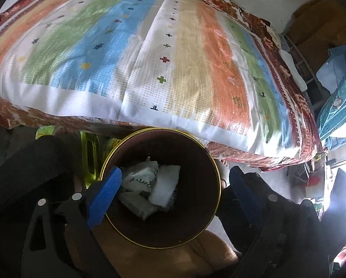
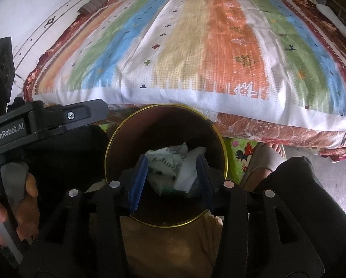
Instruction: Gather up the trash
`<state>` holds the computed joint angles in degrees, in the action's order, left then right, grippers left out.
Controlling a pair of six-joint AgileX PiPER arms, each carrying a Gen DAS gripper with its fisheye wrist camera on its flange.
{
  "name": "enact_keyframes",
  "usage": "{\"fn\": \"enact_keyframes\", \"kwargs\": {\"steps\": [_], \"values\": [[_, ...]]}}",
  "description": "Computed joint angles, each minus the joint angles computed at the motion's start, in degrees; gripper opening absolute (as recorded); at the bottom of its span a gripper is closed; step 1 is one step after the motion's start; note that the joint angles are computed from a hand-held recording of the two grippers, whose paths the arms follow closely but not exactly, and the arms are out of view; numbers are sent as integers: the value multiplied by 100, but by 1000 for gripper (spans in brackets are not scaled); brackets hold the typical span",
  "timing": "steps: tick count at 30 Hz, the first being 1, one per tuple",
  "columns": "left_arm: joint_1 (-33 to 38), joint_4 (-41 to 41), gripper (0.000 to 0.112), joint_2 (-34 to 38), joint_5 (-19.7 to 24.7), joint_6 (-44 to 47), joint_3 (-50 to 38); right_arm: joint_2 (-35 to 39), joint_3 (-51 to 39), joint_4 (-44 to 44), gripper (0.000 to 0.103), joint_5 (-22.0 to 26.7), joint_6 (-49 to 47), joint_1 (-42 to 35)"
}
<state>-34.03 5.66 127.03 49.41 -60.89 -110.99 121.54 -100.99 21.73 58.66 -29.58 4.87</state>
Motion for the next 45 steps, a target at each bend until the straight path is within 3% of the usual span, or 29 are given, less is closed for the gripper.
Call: {"fn": "enact_keyframes", "kwargs": {"steps": [6, 12, 22, 26, 33, 43, 45], "values": [[-69, 261, 93, -15, 164, 2, -98, -242, 196, 138, 48, -186, -197, -82], [-142, 332, 96, 22, 456, 275, -319, -782, 744, 177, 57, -779, -574, -112], [-390, 773, 97, -723, -20, 145, 455, -1406, 1526, 1224, 65, -850, -1557, -582], [-739, 1202, 97, -1139, -364, -134, 1080, -1746, 1915, 1657, 73, -771, -2077, -767], [-1436, 2282, 97, -1605, 8, -658, 1851, -2448, 2841, 2143, 94, -1054, -2848, -1002], [-1500, 2609, 97, -1683, -297, -1000, 2113, -2605, 3191, 2463, 94, -1053, -3362, -1013], [-1530, 2660, 97, -1686, -145, -1091, 2056, -2627, 3231, 2534, 94, -1019, -3421, -1041]]}}
